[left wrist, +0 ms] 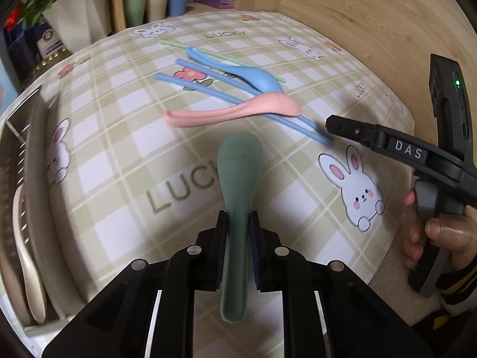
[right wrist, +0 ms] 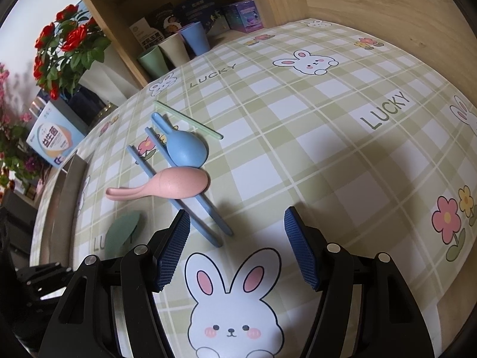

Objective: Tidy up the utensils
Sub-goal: 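Lift the teal spoon with the left tool and carry it toward the rack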

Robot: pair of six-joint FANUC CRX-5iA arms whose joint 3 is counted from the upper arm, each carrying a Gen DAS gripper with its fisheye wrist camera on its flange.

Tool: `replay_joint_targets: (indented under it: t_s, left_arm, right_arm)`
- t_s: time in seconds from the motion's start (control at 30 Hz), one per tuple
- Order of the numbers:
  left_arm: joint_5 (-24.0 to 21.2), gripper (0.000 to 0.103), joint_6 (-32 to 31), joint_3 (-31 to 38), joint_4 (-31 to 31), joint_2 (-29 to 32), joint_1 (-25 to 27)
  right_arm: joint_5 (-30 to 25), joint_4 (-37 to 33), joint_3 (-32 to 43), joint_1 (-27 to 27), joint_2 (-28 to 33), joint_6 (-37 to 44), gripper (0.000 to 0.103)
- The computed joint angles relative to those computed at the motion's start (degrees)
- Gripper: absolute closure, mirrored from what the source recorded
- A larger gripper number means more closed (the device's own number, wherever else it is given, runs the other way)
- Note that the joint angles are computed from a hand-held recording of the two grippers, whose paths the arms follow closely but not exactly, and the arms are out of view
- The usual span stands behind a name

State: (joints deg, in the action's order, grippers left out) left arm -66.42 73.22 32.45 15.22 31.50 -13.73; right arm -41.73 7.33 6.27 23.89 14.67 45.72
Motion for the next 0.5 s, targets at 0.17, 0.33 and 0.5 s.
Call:
replay_joint_targets:
  t_s: [0.17, 0.33, 0.5]
  left_arm:
    - [-0.5, 0.071, 0.4, -0.9, -1.9, -1.3, 0.1]
    - [-4.3, 0.059, -0.5, 0.8, -6.9, -1.7, -0.9]
    - [-4.8, 0.056, 0.3, 0.5, -9.6, -2.4, -1.1]
  right_arm:
    - [-0.2, 0.2, 0.2, 0.2, 0.1, 0.3, 0.039]
    - [-0.1, 0.3, 0.1, 0.2, 0.1, 0.1, 0.039]
    - [-0.2, 0.2, 0.2, 0.2, 0.1, 0.3, 0.039]
